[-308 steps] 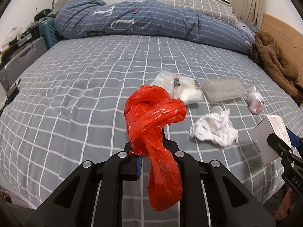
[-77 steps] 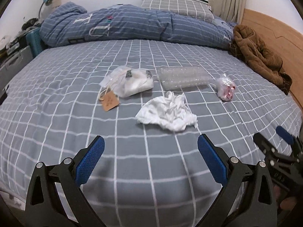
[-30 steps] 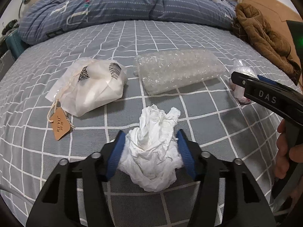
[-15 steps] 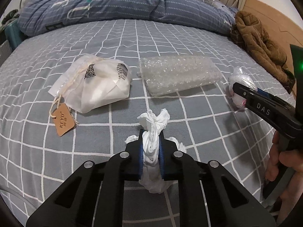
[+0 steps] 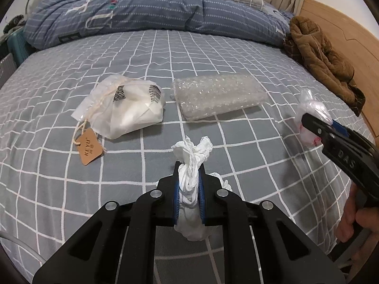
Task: Collect trash
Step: 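Grasp the crumpled white tissue with the left tool while the right tool grasps the clear red-printed bag, then lift the tissue and clear bag slightly with both tools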
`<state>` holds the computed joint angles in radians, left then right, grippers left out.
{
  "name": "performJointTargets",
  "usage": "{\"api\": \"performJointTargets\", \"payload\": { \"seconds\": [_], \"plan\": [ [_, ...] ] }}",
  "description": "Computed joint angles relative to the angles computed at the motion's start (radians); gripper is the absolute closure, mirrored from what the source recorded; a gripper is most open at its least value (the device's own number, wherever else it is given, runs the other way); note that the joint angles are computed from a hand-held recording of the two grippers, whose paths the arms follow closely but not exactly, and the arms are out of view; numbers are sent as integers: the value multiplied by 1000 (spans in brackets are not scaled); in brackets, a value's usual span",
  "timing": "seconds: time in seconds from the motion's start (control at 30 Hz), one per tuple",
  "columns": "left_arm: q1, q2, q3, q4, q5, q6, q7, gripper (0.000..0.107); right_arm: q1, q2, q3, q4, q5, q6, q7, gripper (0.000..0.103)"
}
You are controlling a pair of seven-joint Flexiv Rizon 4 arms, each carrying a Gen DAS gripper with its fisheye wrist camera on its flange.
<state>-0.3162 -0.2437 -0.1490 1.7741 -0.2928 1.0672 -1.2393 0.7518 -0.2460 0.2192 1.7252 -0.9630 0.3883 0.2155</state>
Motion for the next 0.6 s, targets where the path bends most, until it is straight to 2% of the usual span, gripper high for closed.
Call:
{"api": "performJointTargets", "payload": {
  "seconds": [0.6],
  "plan": [
    [5,129,14,128,-49,14,57,95,97,-4,38,-44,13,-103,26,56]
  ]
}}
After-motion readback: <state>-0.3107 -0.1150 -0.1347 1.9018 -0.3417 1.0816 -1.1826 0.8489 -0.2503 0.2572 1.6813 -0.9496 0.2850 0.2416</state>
